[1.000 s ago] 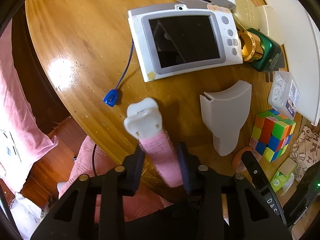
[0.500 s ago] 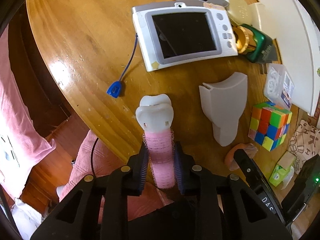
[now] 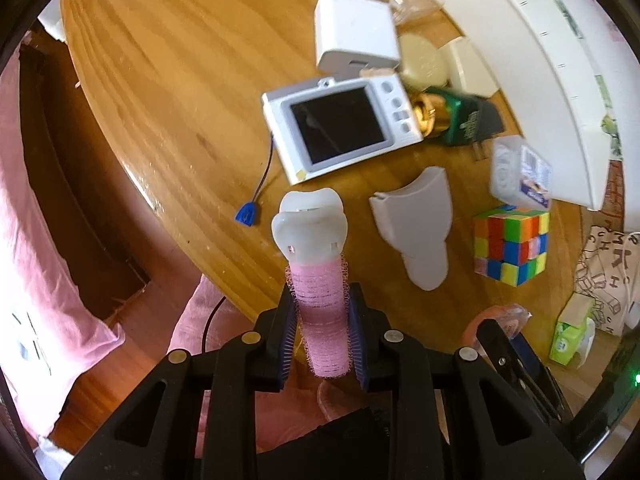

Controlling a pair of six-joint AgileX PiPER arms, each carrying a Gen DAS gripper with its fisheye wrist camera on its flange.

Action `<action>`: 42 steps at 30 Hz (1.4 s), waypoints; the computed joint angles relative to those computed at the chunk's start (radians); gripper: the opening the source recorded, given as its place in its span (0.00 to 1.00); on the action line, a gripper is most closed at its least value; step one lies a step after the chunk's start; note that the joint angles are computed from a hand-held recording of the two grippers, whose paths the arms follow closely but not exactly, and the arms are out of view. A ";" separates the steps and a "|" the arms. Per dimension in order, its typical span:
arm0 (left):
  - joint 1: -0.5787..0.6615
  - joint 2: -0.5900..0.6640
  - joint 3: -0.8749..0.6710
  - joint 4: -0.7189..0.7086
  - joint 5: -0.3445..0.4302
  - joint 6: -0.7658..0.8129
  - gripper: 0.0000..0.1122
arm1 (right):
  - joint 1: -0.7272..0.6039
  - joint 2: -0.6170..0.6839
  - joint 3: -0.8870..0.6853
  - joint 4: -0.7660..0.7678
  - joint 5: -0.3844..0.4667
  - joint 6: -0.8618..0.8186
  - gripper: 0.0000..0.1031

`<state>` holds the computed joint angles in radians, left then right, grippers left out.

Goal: Organize rigid objects
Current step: 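Lift the roller with the left tool while the right tool carries the tape toward the bin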

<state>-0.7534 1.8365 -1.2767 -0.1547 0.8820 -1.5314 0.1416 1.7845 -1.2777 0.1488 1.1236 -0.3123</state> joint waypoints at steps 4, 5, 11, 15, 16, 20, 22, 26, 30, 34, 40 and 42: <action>-0.020 -0.020 -0.020 0.069 0.023 -0.029 0.23 | -0.012 -0.103 0.031 0.036 -0.041 -0.059 0.65; -0.025 -0.026 -0.026 0.093 0.028 -0.041 0.23 | -0.016 -0.119 0.037 0.055 -0.050 -0.078 0.65; -0.038 -0.085 -0.035 0.240 0.024 -0.113 0.23 | -0.098 -0.257 0.089 0.211 -0.071 -0.269 0.65; -0.007 -0.107 -0.066 0.307 0.049 -0.087 0.23 | -0.097 -0.251 0.088 0.275 -0.113 -0.306 0.65; 0.004 -0.117 -0.069 0.322 0.043 -0.077 0.23 | -0.096 -0.244 0.087 0.288 -0.125 -0.313 0.65; 0.044 -0.130 -0.084 0.360 0.039 -0.015 0.23 | -0.088 -0.241 0.081 0.342 -0.170 -0.320 0.65; 0.076 -0.135 -0.090 0.357 0.029 0.030 0.23 | -0.083 -0.245 0.077 0.358 -0.189 -0.318 0.65; 0.133 -0.130 -0.120 0.348 0.023 0.132 0.23 | -0.063 -0.239 0.054 0.378 -0.233 -0.293 0.65; 0.184 -0.122 -0.168 0.323 0.031 0.248 0.23 | -0.027 -0.228 0.031 0.361 -0.297 -0.232 0.65; 0.228 -0.093 -0.243 0.304 0.049 0.372 0.23 | 0.003 -0.207 -0.003 0.341 -0.353 -0.168 0.65; 0.289 -0.018 -0.387 0.255 0.076 0.565 0.23 | 0.043 -0.175 -0.048 0.306 -0.432 -0.099 0.65; 0.311 0.012 -0.440 0.223 0.080 0.636 0.23 | 0.061 -0.159 -0.070 0.269 -0.456 -0.060 0.65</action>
<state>-0.4426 1.8481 -1.7168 0.0684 0.9615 -0.8951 0.2026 1.6259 -1.3476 0.4174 0.6676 -0.3719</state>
